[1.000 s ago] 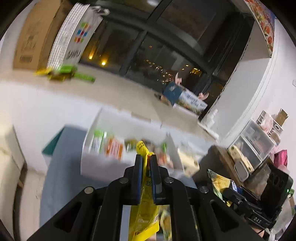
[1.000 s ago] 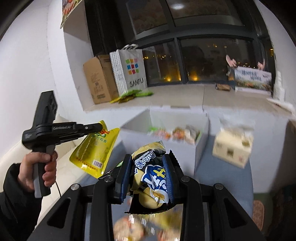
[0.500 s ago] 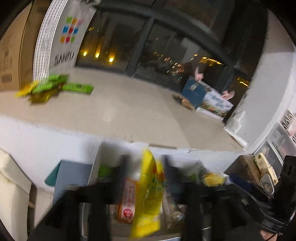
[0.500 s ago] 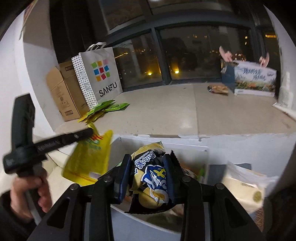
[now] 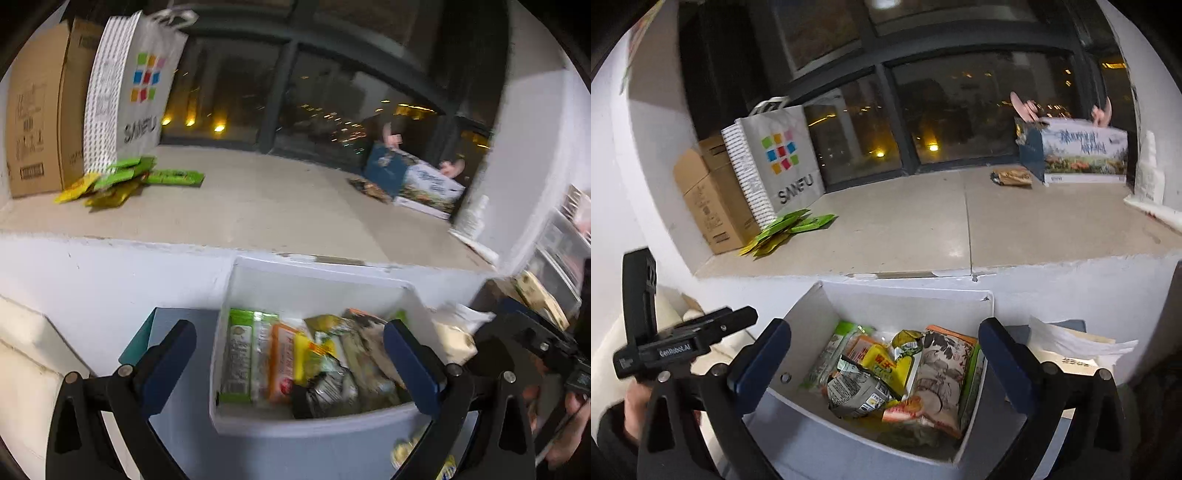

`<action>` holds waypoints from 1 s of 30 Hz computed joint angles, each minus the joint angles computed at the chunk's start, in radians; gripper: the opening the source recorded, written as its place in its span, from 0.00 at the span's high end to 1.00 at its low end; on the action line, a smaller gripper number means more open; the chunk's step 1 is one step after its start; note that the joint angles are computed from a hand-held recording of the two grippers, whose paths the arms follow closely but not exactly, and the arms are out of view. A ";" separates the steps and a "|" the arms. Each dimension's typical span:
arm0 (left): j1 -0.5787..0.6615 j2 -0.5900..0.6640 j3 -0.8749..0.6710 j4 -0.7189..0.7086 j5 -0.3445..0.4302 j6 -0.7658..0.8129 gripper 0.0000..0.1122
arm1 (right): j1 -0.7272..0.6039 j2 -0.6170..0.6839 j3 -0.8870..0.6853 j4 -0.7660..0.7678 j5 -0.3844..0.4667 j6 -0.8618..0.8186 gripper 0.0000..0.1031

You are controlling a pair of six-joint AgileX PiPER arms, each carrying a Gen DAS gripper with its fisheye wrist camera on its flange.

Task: Organize snacks
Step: 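Grasp the yellow-green chip bag with the right gripper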

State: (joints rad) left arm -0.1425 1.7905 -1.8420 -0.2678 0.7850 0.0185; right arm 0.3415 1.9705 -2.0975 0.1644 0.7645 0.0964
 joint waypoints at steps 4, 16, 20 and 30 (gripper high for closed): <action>-0.050 -0.226 0.248 0.041 -0.095 -0.008 0.08 | 0.033 -0.170 0.225 -0.010 -0.100 -0.050 0.00; -0.524 -0.819 0.755 0.592 -0.102 -0.564 0.08 | 0.269 -0.761 0.877 -0.478 -0.307 0.271 0.00; -0.778 -0.897 0.849 0.790 0.012 -0.836 0.08 | 0.378 -0.930 1.035 -0.692 -0.228 0.474 0.00; -1.175 -0.909 0.948 1.049 0.230 -1.218 0.08 | 0.528 -1.234 1.369 -0.788 -0.041 0.713 0.00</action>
State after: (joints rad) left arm -1.3170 0.8818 -0.8935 0.7816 1.0151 -1.1992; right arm 0.8693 0.7362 -0.7286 -0.6238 0.7235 0.8091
